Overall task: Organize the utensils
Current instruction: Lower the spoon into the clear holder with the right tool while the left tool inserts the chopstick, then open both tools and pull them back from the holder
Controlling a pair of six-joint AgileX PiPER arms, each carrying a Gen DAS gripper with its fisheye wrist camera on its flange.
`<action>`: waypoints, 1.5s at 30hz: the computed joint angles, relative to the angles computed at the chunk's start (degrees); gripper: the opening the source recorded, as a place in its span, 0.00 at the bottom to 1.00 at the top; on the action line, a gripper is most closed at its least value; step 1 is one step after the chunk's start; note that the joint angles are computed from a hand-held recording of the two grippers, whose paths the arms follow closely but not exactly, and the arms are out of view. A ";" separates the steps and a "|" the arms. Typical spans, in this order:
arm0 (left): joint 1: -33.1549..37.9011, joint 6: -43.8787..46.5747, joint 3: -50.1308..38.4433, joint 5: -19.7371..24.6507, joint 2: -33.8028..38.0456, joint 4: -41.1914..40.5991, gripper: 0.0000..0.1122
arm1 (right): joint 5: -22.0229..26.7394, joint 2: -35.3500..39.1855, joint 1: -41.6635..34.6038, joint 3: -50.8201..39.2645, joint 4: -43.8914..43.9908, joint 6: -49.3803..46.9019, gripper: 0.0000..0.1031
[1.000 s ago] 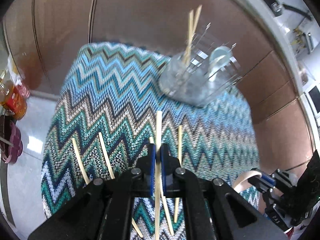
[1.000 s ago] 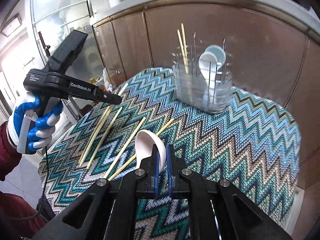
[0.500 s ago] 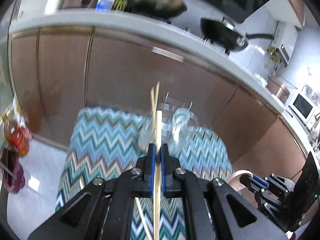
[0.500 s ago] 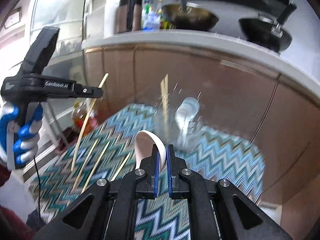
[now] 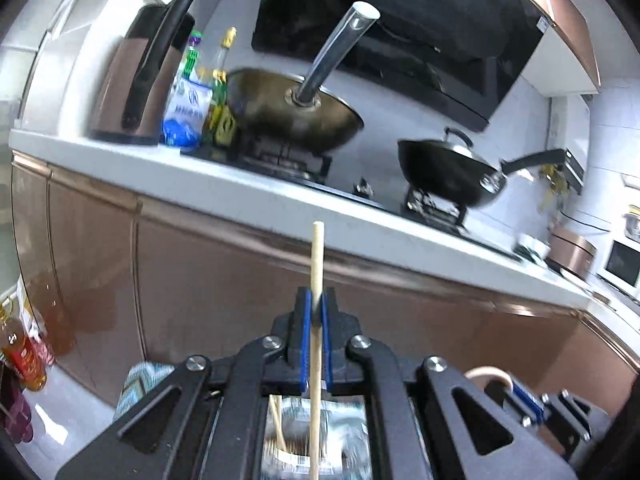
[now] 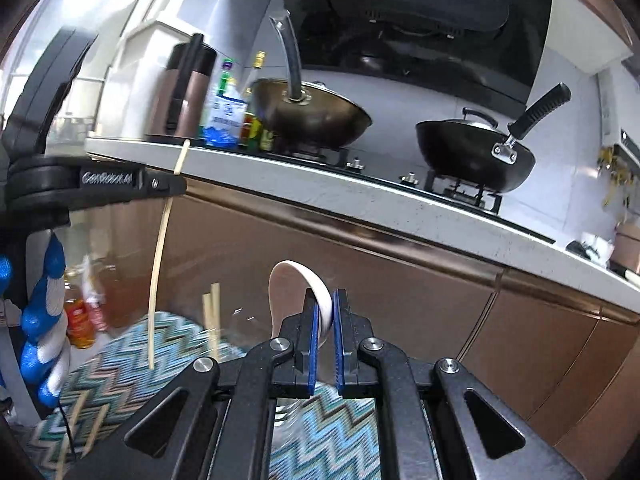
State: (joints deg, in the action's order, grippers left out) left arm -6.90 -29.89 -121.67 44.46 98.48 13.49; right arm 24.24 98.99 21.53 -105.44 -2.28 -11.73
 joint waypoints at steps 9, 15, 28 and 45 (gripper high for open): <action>-2.43 -13.23 3.93 -9.24 7.03 14.40 0.04 | -5.02 8.57 0.93 -3.01 -15.03 12.72 0.06; -2.98 -20.00 12.29 -13.78 7.45 21.50 0.05 | -7.93 9.78 0.59 2.21 -14.33 13.53 0.08; -2.61 -20.05 24.01 -13.55 -6.51 23.69 0.33 | -9.44 2.80 -0.40 9.81 -7.23 9.24 0.32; -11.22 -12.25 39.90 3.23 -31.61 25.12 0.39 | -0.21 -19.34 7.64 26.85 -20.56 26.56 0.41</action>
State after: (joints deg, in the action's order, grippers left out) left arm -18.12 -42.13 -81.77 47.69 66.88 38.62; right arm 24.02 79.64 29.17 -78.59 -22.83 14.83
